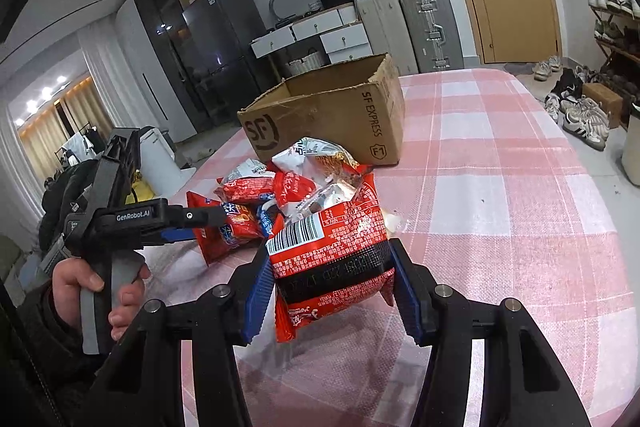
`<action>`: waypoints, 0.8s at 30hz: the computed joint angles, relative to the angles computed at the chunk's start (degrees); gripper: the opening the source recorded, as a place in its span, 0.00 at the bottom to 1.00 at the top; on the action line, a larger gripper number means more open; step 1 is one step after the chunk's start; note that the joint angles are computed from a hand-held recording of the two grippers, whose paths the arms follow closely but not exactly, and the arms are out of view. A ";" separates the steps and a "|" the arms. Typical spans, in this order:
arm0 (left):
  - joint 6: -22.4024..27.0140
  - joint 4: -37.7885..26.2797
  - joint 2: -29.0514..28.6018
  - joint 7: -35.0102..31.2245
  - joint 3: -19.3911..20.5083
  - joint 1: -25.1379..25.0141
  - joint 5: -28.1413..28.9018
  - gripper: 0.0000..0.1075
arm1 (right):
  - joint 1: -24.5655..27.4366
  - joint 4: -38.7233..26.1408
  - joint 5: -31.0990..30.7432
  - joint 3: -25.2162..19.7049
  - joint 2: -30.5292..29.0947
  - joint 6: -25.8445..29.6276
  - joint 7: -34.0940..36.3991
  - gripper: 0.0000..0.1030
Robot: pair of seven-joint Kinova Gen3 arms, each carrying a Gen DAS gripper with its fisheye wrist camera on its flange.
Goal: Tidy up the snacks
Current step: 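Grasp the red cookie snack bag with the left gripper while the right holds its bag, then lift both red bags and carry them over the cardboard box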
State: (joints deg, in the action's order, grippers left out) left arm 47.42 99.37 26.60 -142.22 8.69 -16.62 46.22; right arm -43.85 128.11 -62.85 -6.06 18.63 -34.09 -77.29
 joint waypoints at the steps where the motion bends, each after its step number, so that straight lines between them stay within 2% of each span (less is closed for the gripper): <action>1: 0.62 -0.49 0.58 0.00 0.17 -0.13 0.16 0.80 | 0.13 0.33 0.47 -0.19 -0.03 -0.26 -0.76 0.53; 3: 1.50 -1.27 1.67 -0.33 0.42 -0.48 0.52 0.73 | 0.06 0.75 0.63 -0.29 -0.20 -0.61 -1.41 0.53; 5: 2.07 -1.55 2.33 -2.09 1.15 -1.26 1.58 0.61 | 0.10 1.04 1.08 -0.44 -0.19 -0.93 -2.19 0.53; 6: 2.96 -1.86 2.68 -2.30 1.21 -1.37 1.51 0.46 | 0.03 1.08 1.04 -0.42 -0.21 -0.97 -2.21 0.53; 9: 4.10 -1.91 2.97 -4.63 1.56 -1.91 2.24 0.35 | -0.40 0.98 0.05 -0.27 -0.38 -0.87 -1.41 0.53; 12: 7.16 -3.18 3.78 -5.18 1.41 -2.60 2.62 0.32 | -0.57 0.76 -0.77 -0.32 -0.54 -0.89 -0.61 0.53; 18: 6.98 -0.43 1.06 -9.31 0.55 -3.60 5.59 0.32 | -2.24 -0.73 -6.08 -0.96 -1.17 -2.41 5.58 0.53; 21: 11.17 0.08 0.81 -10.66 0.38 -5.56 7.28 0.33 | -2.85 -1.42 -8.48 -1.98 -1.36 -4.03 8.59 0.53; 24: 13.02 0.87 -1.02 -13.44 -0.68 -5.87 8.88 0.33 | -3.55 -2.16 -11.80 -3.14 -1.57 -5.85 11.64 0.53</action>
